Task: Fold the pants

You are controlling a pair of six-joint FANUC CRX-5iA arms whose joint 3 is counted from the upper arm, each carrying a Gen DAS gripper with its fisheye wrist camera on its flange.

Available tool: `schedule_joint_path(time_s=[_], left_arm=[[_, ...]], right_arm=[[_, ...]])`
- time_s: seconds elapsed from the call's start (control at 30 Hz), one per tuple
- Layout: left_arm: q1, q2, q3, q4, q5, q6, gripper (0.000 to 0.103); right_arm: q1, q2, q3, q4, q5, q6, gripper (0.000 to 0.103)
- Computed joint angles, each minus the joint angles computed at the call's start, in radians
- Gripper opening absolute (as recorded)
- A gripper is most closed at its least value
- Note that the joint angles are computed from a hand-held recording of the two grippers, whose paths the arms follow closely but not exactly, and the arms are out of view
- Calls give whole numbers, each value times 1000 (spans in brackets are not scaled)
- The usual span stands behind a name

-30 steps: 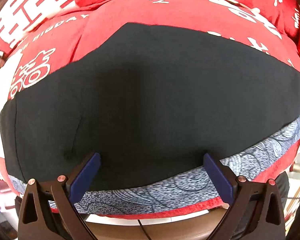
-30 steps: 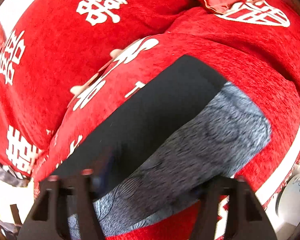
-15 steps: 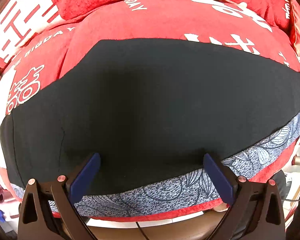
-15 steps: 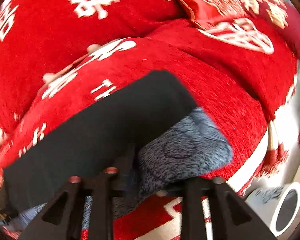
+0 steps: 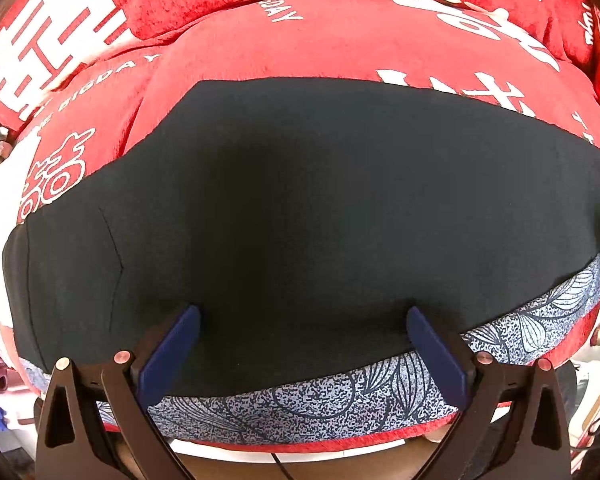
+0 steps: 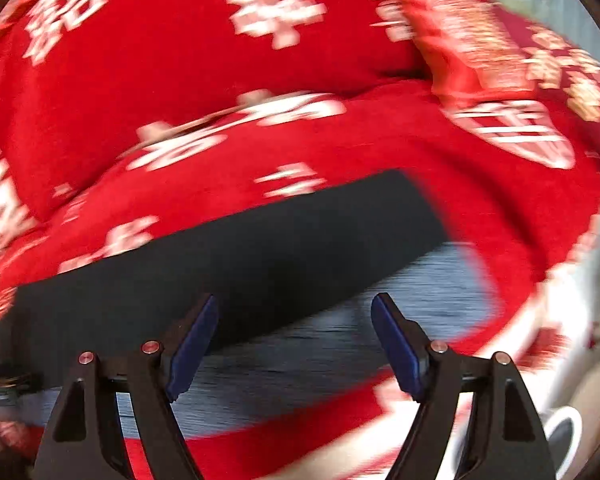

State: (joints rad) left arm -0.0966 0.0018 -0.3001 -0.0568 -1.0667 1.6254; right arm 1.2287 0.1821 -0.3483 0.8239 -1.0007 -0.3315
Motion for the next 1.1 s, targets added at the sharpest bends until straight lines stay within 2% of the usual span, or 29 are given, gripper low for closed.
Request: schedule_joint_path(time_s=[0.03,0.1,0.13,0.17,0.23,0.3,0.43,0.53,0.6,0.73,0.83,0.87,0.97,1.07,1.1], left_arm=[[-7,-3,1,-6,-4,12,103],[3,-3,-2,3,-3,-1,103],[4,-6,-5,12,-5,-3,103],[17,-5,-11,31,0,-19,103],[42,5,-18,58,13,-43,103],[43,10,-14,56,17,-36,103],[32,3,-2,32,13,-17,103],[32,-23,-15,27,49,14,103],[24,-16,-8,28,51,19,103],[-40,10,43,-77,50,100,103],[-73,47,89,-125,55,140,103],[-84,57,101,-139,58,140,103],[-75,76,117,-131,69,105,103],[-22,87,111,-64,71,74,103],[-3,87,106,-49,71,71,103]], right_arm=[[-11,51,55,-7,2,92,81],[-40,160,195,-100,-42,291,81],[-57,207,243,-137,-67,340,82],[-73,221,255,-124,-64,337,85],[-108,228,264,-130,-42,322,103],[-133,219,256,-135,-8,309,103],[-127,259,356,-188,-106,394,101],[-78,232,335,-122,-82,364,100],[-42,253,377,-128,-85,420,100],[3,331,465,-129,-130,530,103],[1,375,510,-170,-174,594,103],[-7,373,497,-170,-176,597,103],[-43,280,376,-181,-93,533,103],[-79,222,285,-167,-149,459,103],[-95,187,237,-168,-135,430,103]])
